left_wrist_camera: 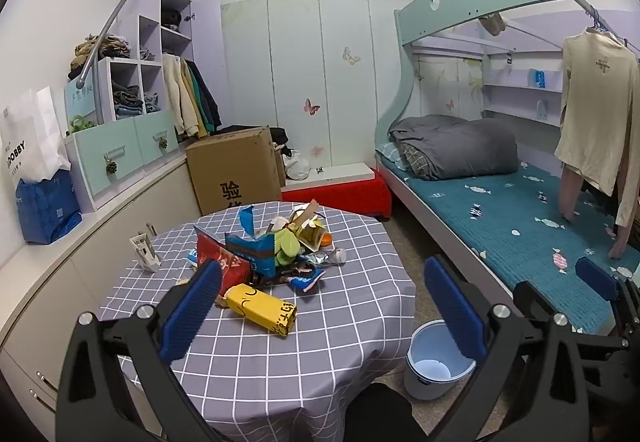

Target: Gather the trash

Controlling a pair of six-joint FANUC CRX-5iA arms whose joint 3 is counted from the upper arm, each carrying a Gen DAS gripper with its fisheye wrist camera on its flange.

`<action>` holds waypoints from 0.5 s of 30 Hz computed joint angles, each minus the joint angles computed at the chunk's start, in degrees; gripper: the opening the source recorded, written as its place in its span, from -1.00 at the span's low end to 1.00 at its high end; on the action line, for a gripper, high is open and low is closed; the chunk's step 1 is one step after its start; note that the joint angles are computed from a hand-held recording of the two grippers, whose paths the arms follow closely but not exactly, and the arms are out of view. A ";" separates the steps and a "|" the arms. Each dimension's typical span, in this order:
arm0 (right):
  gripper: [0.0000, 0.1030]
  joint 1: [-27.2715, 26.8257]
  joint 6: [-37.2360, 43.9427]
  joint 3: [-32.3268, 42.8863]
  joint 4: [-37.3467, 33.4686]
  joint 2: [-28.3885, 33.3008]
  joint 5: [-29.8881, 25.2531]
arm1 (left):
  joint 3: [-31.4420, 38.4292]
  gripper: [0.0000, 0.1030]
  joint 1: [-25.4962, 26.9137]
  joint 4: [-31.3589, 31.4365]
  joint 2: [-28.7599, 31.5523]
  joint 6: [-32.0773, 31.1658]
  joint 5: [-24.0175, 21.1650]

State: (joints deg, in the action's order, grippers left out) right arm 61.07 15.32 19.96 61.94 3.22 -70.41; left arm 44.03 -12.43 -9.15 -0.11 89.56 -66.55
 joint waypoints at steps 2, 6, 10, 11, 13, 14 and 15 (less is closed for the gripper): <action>0.89 0.02 0.01 0.03 -0.08 -0.01 -0.02 | 0.36 0.92 0.03 0.10 0.20 -0.09 -0.48; 0.89 0.05 0.10 0.07 -0.17 -0.03 -0.08 | 0.51 0.92 -0.13 -0.35 0.25 0.07 -0.60; 0.89 0.05 0.15 0.11 -0.19 -0.01 -0.20 | 0.48 0.92 -0.04 0.01 0.27 -0.23 -0.61; 0.89 0.08 0.11 0.07 -0.20 -0.06 -0.18 | 0.47 0.92 -0.07 -0.09 0.25 -0.19 -0.57; 0.89 0.10 -0.02 0.04 -0.22 -0.09 -0.16 | 0.47 0.92 -0.09 -0.20 0.25 -0.15 -0.59; 0.89 0.10 -0.01 -0.01 -0.21 -0.12 -0.15 | 0.44 0.92 -0.06 -0.19 0.23 -0.10 -0.57; 0.89 0.13 -0.02 -0.03 -0.17 -0.13 -0.17 | 0.43 0.92 -0.05 -0.23 0.22 -0.03 -0.59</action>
